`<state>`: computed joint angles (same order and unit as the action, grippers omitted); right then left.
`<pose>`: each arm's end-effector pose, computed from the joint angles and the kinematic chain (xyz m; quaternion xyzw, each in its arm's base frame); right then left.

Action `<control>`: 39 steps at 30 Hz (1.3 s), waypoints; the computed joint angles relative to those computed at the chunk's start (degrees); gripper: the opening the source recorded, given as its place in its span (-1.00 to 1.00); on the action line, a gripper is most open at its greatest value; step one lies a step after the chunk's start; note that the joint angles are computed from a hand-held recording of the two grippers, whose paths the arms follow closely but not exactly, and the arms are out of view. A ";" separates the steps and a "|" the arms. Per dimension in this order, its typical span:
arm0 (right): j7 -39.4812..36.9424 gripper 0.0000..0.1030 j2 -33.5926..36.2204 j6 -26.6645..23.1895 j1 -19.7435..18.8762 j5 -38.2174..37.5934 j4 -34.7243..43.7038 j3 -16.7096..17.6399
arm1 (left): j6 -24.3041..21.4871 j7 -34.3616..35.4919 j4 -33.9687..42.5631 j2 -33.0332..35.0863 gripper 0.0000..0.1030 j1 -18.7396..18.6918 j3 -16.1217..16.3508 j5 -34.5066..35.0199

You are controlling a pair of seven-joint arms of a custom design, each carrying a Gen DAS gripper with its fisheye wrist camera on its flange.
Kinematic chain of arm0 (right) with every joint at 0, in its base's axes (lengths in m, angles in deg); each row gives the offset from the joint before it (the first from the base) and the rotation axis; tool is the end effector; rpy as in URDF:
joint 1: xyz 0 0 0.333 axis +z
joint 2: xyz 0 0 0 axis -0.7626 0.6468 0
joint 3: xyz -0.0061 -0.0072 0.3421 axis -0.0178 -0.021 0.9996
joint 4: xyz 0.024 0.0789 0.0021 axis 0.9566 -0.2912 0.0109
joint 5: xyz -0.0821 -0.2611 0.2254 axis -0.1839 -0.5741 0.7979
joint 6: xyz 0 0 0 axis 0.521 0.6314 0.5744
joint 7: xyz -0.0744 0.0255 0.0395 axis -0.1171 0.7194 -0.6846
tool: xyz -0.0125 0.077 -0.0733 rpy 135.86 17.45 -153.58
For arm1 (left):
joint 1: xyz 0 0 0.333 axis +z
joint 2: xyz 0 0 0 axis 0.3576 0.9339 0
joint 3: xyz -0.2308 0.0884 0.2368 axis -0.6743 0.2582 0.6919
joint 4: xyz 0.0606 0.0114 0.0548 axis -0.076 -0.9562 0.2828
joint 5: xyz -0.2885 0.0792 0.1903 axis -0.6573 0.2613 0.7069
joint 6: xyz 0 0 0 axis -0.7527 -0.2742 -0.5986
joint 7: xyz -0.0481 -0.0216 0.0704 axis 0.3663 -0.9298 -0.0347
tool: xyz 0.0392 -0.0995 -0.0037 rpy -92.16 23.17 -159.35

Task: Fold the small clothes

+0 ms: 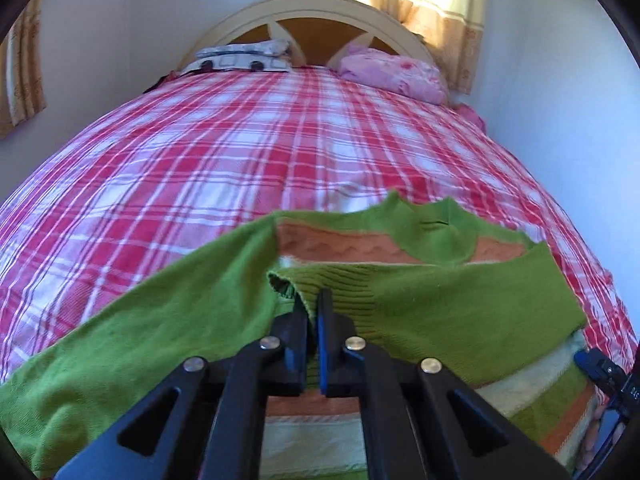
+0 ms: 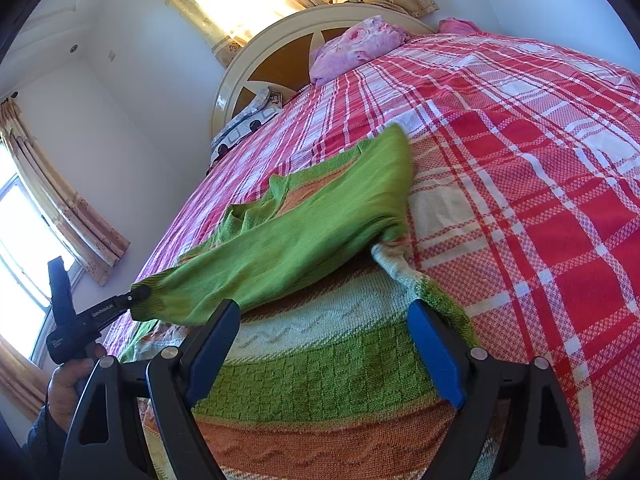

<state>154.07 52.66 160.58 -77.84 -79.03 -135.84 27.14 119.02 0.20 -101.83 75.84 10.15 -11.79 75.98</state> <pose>0.6926 0.1252 0.3359 -0.6325 0.6279 -0.0209 0.4530 0.6871 -0.0112 0.4103 -0.7310 0.5570 -0.2956 0.2608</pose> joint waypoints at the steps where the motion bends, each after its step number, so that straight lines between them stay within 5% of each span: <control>1: 0.17 0.67 0.10 -0.05 -0.14 -0.32 0.01 0.12 | 0.21 -0.31 -0.27 0.13 -0.92 0.22 0.12 -0.27; 6: -0.22 0.67 -0.16 -0.30 0.36 0.41 0.22 -0.44 | -4.40 -0.30 2.11 3.19 -0.85 2.15 -1.71 -0.18; 8: -0.22 0.67 -0.13 -0.26 0.37 0.54 0.24 -0.42 | -2.81 -2.39 1.57 3.45 -0.83 0.58 0.12 0.42; 13: 0.43 0.67 -1.13 1.35 0.66 0.78 -0.83 -1.15 | -0.80 -6.78 -1.03 2.37 -0.27 -4.75 6.65 2.82; 15: 3.70 0.67 -4.93 4.78 3.90 1.00 -2.58 -6.20 | -0.13 -8.20 -2.08 2.47 0.05 -7.00 9.50 3.49; 18: 5.15 0.67 -7.14 5.89 5.53 -1.71 -2.38 -7.79 | -2.31 -7.55 -1.03 2.86 0.06 -4.31 6.45 2.75; 23: -1.06 0.67 -4.39 -5.39 8.98 -4.06 8.36 -6.42 | -3.15 -8.71 -0.27 3.52 0.15 -4.75 7.04 5.01; 26: 2.57 0.67 -3.37 -11.02 17.47 -6.62 16.75 -15.98 | -2.57 -9.37 -0.89 3.19 0.25 -4.36 6.65 5.34; 29: -0.97 0.68 0.05 -21.68 19.82 -1.00 22.63 -18.19 | -1.44 -8.67 -1.59 2.74 0.30 -2.30 4.38 4.50; 32: -2.80 0.68 -2.49 -18.58 19.39 -1.19 18.29 -18.73 | -0.89 -6.63 -1.77 2.49 0.50 -0.15 1.67 3.33; 35: 1.49 0.68 -6.46 -17.96 25.20 -0.85 17.28 -26.29 | -1.67 -6.44 -1.27 2.83 0.56 -1.46 3.00 3.15; 39: -2.50 0.68 -4.83 -19.42 26.86 3.20 21.40 -24.13 | -2.24 -7.30 -1.20 2.98 0.71 -3.30 5.06 3.76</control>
